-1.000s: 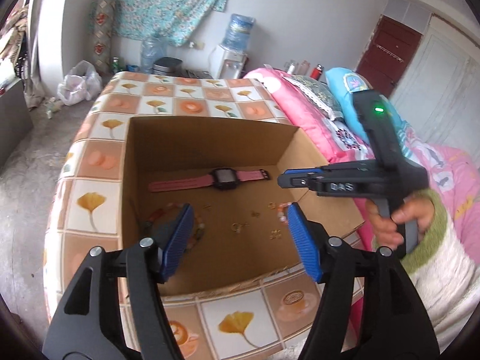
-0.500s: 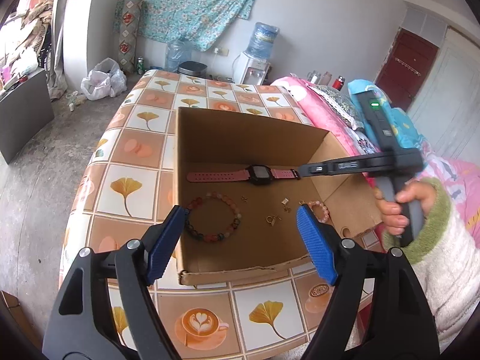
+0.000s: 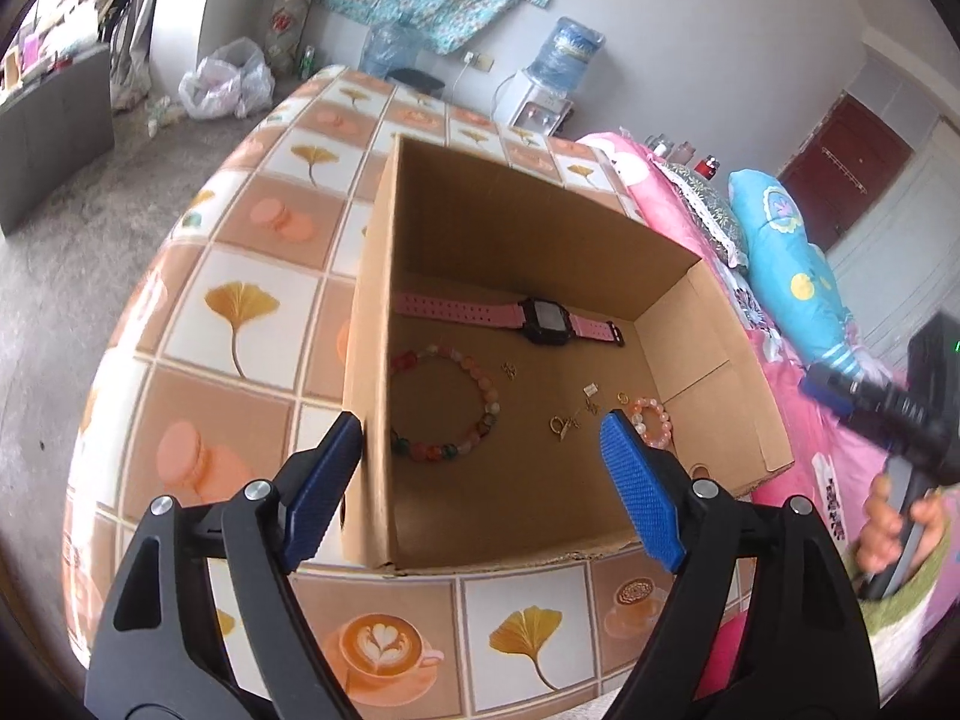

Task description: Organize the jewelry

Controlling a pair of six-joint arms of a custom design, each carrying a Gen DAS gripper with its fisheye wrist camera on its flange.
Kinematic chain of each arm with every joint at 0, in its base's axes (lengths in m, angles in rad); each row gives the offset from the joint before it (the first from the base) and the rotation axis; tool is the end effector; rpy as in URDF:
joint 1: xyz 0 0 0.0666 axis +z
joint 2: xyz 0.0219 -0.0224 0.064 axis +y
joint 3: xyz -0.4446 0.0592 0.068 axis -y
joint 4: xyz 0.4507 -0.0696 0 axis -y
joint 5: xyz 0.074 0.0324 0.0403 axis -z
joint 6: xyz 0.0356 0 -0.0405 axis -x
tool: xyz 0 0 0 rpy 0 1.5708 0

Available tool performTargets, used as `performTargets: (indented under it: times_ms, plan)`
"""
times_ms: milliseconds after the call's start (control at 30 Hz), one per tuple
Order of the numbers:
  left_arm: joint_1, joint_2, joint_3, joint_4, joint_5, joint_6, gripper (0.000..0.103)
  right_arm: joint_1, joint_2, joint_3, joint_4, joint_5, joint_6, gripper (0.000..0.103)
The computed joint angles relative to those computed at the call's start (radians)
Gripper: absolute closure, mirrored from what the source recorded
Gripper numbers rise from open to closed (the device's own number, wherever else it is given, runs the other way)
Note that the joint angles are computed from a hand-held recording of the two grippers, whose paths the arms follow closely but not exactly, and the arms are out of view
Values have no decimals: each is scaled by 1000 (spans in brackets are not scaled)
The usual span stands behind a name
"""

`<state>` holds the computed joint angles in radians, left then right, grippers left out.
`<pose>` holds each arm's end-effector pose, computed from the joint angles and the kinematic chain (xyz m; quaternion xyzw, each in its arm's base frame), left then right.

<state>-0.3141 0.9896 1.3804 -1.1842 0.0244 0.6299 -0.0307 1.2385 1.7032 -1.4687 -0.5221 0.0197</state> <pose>0.3116 -0.1026 0.6330 -0.1409 0.9146 -0.1824 0.3324 0.4005 0.0051 0.6865 -0.0671 0.9280 0.2409 0.2763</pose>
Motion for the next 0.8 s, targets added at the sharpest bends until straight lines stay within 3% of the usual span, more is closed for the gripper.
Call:
performTargets:
  times_ms: [133,233,333,567,800]
  plan:
    - [-8,-5,-16,11,-5,23,21,11,-18,-73,-52,-62,25,44]
    - [-17,-4,-16,12,-25,50,21,42,-37,-80,-40,2,22,43]
    - [-31,-7,-11,-4,-52,75,21,44,-46,-82,-55,7,27,43]
    - [-87,-60,-33,-34,-61,123,21,-13,-104,-119,-107,-47,61,43]
    - [-185,-114,-56,-66,-144,173,21,-65,-177,-161,-157,-96,98,43]
